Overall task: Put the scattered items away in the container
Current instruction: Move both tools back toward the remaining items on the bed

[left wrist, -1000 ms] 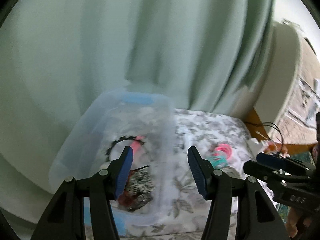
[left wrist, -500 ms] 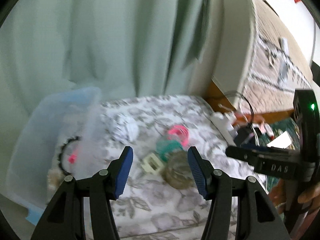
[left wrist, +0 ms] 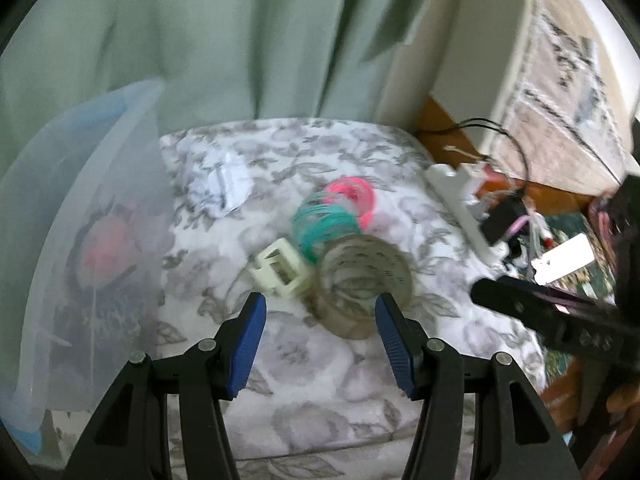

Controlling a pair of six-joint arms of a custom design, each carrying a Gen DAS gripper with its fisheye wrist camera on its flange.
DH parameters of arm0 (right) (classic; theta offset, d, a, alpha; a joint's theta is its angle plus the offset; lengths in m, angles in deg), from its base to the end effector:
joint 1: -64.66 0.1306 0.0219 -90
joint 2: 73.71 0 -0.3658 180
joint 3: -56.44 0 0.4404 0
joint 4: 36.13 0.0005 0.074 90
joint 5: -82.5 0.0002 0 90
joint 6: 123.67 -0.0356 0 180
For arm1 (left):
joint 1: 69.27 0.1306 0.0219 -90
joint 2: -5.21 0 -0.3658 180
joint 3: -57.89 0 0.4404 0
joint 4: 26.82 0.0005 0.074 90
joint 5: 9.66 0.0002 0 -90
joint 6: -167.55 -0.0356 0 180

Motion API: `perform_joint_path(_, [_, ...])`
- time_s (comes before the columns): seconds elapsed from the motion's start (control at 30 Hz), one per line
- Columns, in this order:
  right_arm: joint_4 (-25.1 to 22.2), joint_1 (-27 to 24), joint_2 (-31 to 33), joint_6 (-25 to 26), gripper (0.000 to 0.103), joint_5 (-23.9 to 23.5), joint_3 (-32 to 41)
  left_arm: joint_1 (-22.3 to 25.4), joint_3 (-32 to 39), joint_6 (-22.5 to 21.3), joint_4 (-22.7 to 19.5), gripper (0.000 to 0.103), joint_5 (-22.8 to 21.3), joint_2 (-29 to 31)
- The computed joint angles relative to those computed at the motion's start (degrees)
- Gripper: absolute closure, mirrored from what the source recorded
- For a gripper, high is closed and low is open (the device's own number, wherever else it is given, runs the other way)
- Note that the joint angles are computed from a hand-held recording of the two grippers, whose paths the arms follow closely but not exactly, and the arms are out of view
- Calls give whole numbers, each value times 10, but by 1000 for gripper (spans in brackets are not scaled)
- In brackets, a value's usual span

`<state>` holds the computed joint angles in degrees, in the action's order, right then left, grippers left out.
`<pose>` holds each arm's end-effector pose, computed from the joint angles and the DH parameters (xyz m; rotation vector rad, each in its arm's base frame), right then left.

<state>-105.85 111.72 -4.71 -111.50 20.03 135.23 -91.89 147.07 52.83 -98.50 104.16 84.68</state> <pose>0.2696 0.2648 0.4555 0.8104 2.3337 0.3077 0.3995 -0.1826 0.4704 1.1680 2.3240 -0.5359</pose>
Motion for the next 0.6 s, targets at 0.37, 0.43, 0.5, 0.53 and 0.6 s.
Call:
perform_joint_path(0.37, [34,-29,20,26,26,-72,-16,-1,2,27,8,45,-40,41])
perform_joint_path(0.43, [30,-36,30,29,26,-76,-9,-1,5,35,9,45,-41,49])
perform_joint_path(0.5, [28,-44,40,34,26,-81,-1,-3,11,44,10,45,-44,59])
perform_joint_path(0.53, [27,-48,46,37,26,-84,2,-4,14,49,11,45,-46,64])
perform_joint_path(0.6, [28,-57,54,40,26,-90,7,-6,19,59,12,45,-46,74])
